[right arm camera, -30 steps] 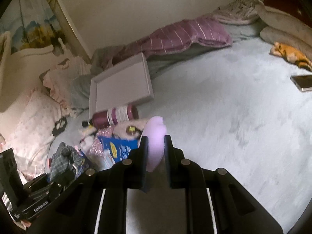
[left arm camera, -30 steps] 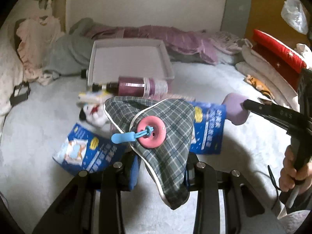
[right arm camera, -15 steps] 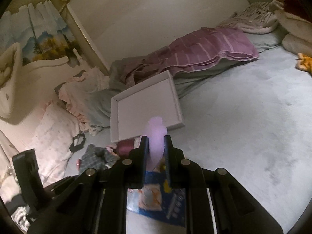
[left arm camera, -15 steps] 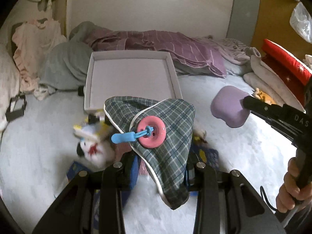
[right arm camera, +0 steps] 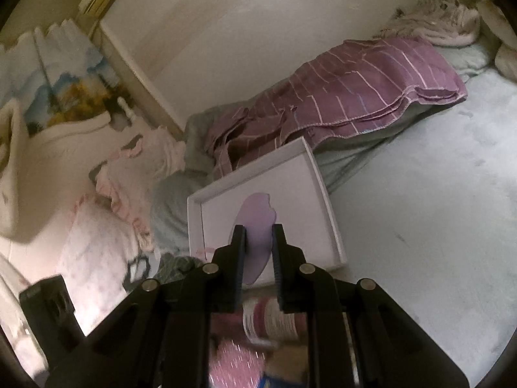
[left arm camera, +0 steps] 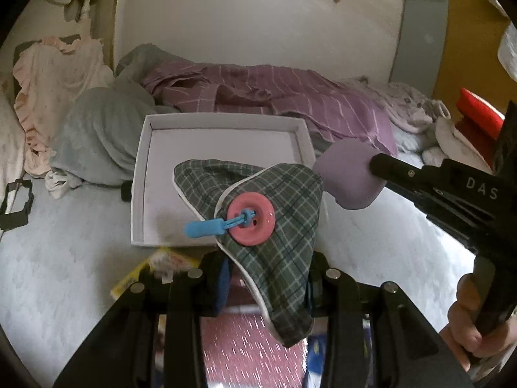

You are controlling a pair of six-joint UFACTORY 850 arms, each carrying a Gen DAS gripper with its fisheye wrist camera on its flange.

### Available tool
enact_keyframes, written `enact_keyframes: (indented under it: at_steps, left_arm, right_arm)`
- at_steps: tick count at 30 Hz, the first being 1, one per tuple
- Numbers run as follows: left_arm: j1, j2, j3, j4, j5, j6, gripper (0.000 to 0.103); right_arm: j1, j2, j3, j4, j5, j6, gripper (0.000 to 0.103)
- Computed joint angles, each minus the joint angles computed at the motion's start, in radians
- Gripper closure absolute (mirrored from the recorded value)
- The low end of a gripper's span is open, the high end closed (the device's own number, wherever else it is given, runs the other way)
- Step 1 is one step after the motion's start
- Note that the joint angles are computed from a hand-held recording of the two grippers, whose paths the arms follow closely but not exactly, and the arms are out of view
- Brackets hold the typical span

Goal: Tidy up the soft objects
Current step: 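Carry the lilac cushion with the right tool into the white tray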

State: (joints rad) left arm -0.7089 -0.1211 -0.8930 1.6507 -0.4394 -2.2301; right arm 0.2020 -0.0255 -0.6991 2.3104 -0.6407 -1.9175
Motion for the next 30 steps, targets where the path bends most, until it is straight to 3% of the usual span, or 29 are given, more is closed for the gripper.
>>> enact_keyframes:
  at_steps: [3, 9, 11, 13, 19, 24, 30]
  left_arm:
    - [0.041, -0.025, -0.011, 0.068, 0.009, -0.077, 0.069]
    - [0.136, -0.118, -0.063, 0.332, 0.102, -0.451, 0.069]
    - [0.147, -0.153, -0.093, 0.339, 0.116, -0.472, 0.069]
    - [0.144, -0.196, -0.135, 0.248, 0.111, -0.377, 0.069]
    - [0.139, -0.323, -0.239, -0.083, 0.135, -0.010, 0.069]
    - [0.129, -0.332, -0.253, -0.147, 0.121, 0.095, 0.069]
    - [0.131, -0.329, -0.254, -0.153, 0.144, 0.124, 0.068]
  right_arm:
    - [0.004, -0.053, -0.036, 0.027, -0.021, 0.011, 0.085]
    - [0.019, -0.180, -0.110, 0.115, -0.034, 0.030, 0.085]
    - [0.013, -0.219, -0.119, 0.129, -0.062, 0.048, 0.085]
    - [0.009, -0.247, -0.125, 0.124, -0.073, 0.055, 0.085]
    - [0.039, -0.283, -0.191, 0.029, 0.071, 0.106, 0.085]
    - [0.039, -0.306, -0.217, -0.041, 0.155, 0.193, 0.085]
    - [0.075, -0.304, -0.253, -0.172, 0.335, 0.289, 0.085]
